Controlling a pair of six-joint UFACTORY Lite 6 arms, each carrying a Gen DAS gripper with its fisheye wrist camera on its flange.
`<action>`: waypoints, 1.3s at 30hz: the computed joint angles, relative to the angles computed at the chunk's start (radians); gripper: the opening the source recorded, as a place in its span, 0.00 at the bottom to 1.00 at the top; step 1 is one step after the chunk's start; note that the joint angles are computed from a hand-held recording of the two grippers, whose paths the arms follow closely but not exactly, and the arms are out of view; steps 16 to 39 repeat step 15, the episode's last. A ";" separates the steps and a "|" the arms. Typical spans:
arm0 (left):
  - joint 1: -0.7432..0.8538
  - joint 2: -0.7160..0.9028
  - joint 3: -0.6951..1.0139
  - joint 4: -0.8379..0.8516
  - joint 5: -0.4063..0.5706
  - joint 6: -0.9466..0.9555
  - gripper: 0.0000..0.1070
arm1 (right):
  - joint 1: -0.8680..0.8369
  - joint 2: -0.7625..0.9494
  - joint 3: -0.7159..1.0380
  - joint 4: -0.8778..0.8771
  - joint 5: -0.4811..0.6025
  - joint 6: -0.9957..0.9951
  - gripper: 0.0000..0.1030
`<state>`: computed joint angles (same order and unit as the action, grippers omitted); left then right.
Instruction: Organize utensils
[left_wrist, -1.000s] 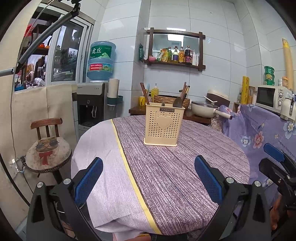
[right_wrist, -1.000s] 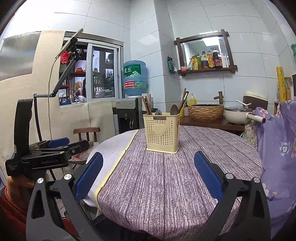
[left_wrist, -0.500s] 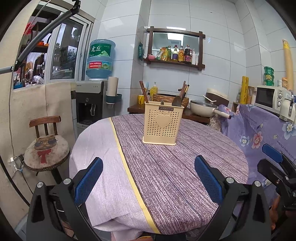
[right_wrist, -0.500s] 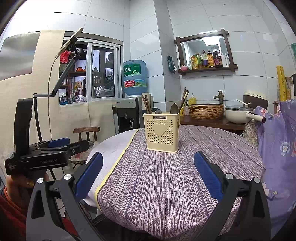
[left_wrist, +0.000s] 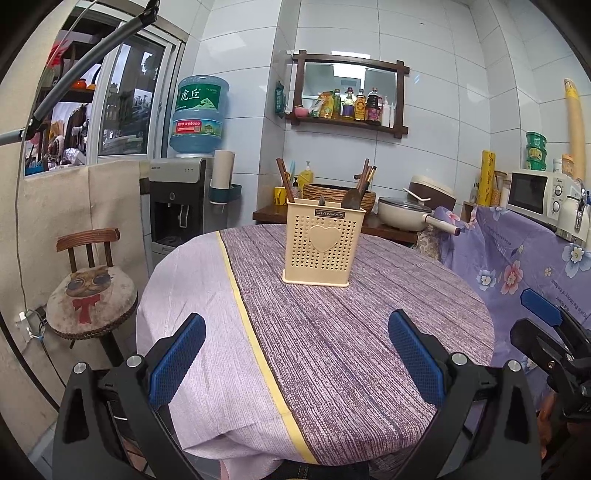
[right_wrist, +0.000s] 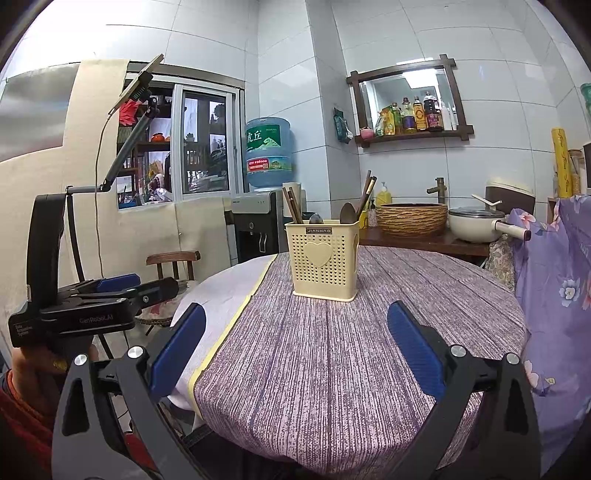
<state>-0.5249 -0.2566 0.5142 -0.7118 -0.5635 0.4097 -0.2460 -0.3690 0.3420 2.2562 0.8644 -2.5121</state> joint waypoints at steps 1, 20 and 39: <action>-0.003 0.001 0.001 -0.004 -0.001 0.001 0.92 | -0.001 0.002 0.001 -0.001 0.001 0.001 0.94; 0.007 0.010 0.005 -0.009 0.011 0.007 0.92 | -0.003 0.019 0.006 -0.010 0.004 0.019 0.94; 0.007 0.010 0.005 -0.009 0.011 0.007 0.92 | -0.003 0.019 0.006 -0.010 0.004 0.019 0.94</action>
